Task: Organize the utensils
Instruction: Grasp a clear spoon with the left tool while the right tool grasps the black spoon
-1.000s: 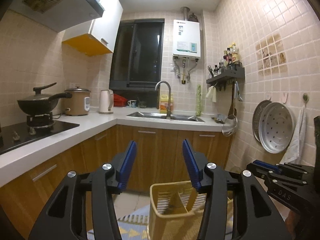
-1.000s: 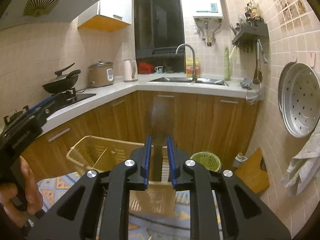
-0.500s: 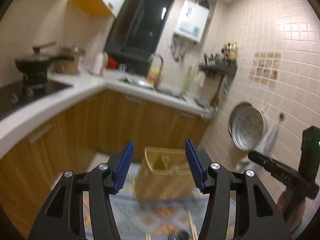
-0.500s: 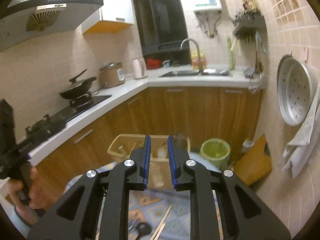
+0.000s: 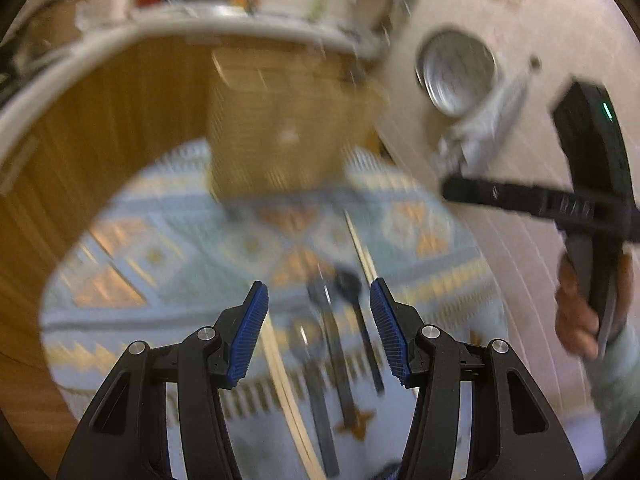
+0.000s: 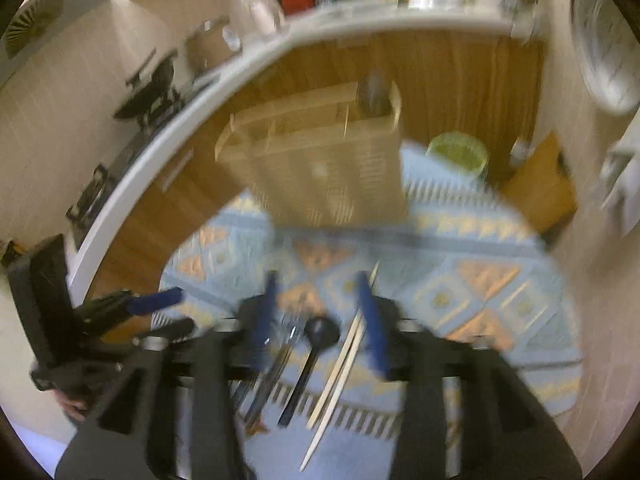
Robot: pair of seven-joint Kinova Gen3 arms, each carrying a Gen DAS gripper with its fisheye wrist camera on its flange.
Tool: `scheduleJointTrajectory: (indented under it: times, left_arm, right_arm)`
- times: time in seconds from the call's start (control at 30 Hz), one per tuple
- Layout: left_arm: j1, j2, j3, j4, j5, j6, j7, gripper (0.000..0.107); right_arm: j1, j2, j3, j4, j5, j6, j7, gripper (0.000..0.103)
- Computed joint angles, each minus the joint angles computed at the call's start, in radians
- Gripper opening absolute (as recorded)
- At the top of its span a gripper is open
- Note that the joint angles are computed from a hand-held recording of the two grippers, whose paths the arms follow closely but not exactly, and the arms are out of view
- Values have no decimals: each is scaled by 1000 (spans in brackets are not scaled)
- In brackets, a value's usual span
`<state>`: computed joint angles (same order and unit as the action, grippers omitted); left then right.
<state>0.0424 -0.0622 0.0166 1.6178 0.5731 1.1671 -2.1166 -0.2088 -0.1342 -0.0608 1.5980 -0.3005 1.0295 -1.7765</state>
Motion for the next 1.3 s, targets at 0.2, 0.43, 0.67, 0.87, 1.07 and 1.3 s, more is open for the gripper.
scheduleJointTrajectory:
  times: [0.2, 0.43, 0.67, 0.87, 1.07, 1.3]
  left_arm:
    - [27, 52, 36, 41, -90, 58, -28, 40]
    - [15, 93, 48, 54, -99, 87, -70, 32]
    - [72, 83, 78, 48, -219, 36, 27, 29]
    - [117, 92, 103, 35, -287, 4, 94, 28]
    - [176, 47, 127, 85, -415, -95, 161, 12]
    - [143, 25, 88, 118, -325, -135, 138, 11]
  right_arm:
    - [-5, 90, 28, 62, -170, 34, 83, 54]
    - [-12, 149, -24, 38, -142, 61, 38, 38]
    - [-5, 175, -27, 23, -132, 88, 47, 38]
    - [-12, 193, -35, 10, -118, 99, 27, 38]
    - [-30, 201, -44, -4, -79, 100, -15, 27]
    - [-52, 239, -51, -27, -28, 120, -83, 25]
